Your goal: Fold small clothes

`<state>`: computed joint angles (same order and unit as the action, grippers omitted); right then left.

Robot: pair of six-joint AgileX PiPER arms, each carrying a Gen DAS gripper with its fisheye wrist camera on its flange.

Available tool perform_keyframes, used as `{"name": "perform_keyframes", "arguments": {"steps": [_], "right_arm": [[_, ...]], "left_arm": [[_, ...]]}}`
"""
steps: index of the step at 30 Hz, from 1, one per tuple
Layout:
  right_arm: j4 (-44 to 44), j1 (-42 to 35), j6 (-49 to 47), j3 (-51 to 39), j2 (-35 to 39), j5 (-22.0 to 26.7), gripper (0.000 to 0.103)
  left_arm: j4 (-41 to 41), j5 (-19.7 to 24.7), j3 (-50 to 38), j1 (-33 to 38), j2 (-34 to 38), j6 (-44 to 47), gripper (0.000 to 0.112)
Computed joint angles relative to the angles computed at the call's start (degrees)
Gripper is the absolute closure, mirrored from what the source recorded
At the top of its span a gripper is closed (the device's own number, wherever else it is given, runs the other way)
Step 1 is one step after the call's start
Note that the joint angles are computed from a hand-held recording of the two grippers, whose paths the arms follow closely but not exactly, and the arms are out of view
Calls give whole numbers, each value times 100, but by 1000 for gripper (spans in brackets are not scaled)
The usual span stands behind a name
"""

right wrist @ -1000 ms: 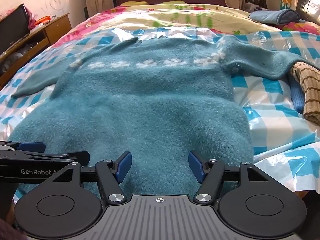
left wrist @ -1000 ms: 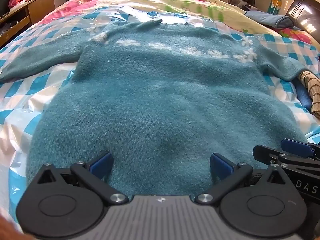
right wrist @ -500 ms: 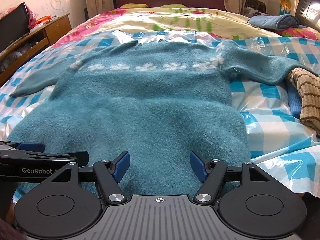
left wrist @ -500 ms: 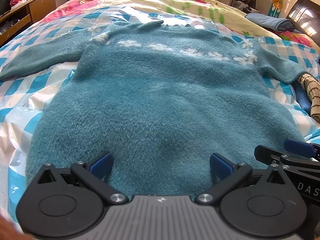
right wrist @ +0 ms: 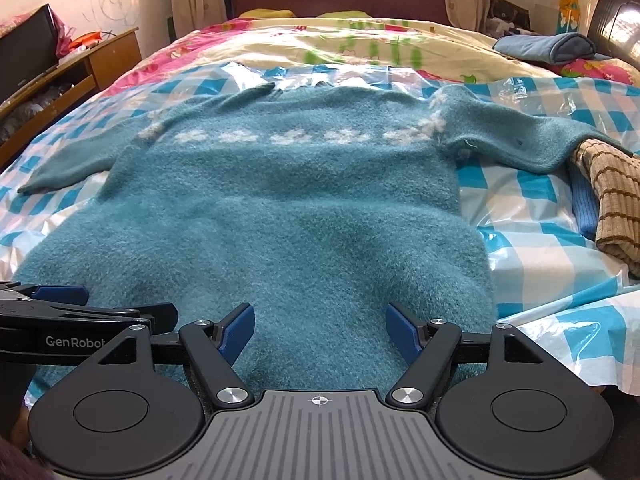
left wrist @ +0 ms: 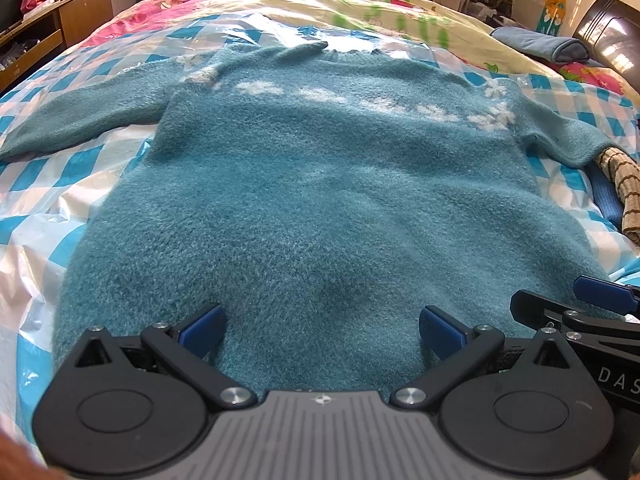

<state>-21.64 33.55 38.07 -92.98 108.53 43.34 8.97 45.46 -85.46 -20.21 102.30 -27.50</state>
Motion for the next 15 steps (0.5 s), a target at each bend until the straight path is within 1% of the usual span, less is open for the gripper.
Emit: {"name": "perform_keyframes", "arguments": {"steps": [15], "right_arm": [[92, -46, -25, 52, -8, -72, 28]], "left_arm": [[9, 134, -69, -2, 46, 24, 9]]}}
